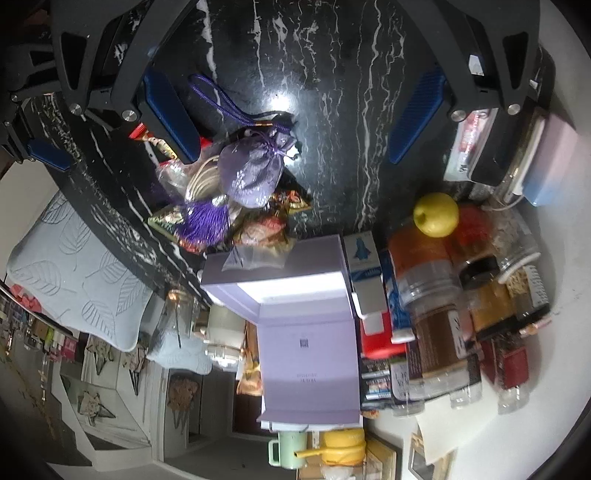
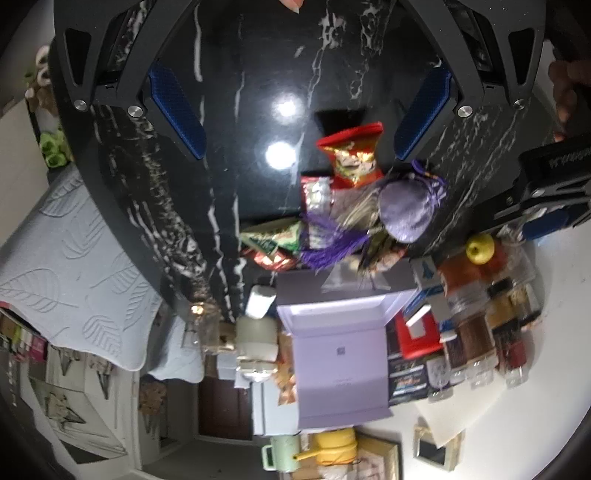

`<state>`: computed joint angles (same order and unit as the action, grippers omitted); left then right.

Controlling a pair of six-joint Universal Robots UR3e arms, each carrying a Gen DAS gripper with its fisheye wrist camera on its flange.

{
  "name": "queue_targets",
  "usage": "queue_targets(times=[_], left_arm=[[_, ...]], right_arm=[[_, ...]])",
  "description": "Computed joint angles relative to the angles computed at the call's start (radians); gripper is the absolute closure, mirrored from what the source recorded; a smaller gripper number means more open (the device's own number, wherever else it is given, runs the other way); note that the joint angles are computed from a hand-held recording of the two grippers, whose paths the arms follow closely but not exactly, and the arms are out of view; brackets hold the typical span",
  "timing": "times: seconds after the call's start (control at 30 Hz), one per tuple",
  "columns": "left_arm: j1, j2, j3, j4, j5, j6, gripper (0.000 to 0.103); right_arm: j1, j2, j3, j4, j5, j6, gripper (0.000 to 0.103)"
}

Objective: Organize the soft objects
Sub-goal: 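Reach the left tool to the purple sachet and close on it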

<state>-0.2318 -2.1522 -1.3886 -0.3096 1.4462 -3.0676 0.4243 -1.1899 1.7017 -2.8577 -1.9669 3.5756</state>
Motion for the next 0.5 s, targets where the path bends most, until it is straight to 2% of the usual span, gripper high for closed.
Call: queue_targets(times=[0.33, 0.5], left_arm=[[0.04, -0.043, 0.056, -0.116, -0.082, 0.032, 0.0], [0.06, -0.072, 0.113, -0.17, -0.123, 0.031, 0.0]], right_arm=[[-0.061, 0.054, -0.03, -0.015, 0.168, -0.067, 0.0], [-0.081, 0.081, -0.064, 0.001, 0.22, -0.104, 0.0]])
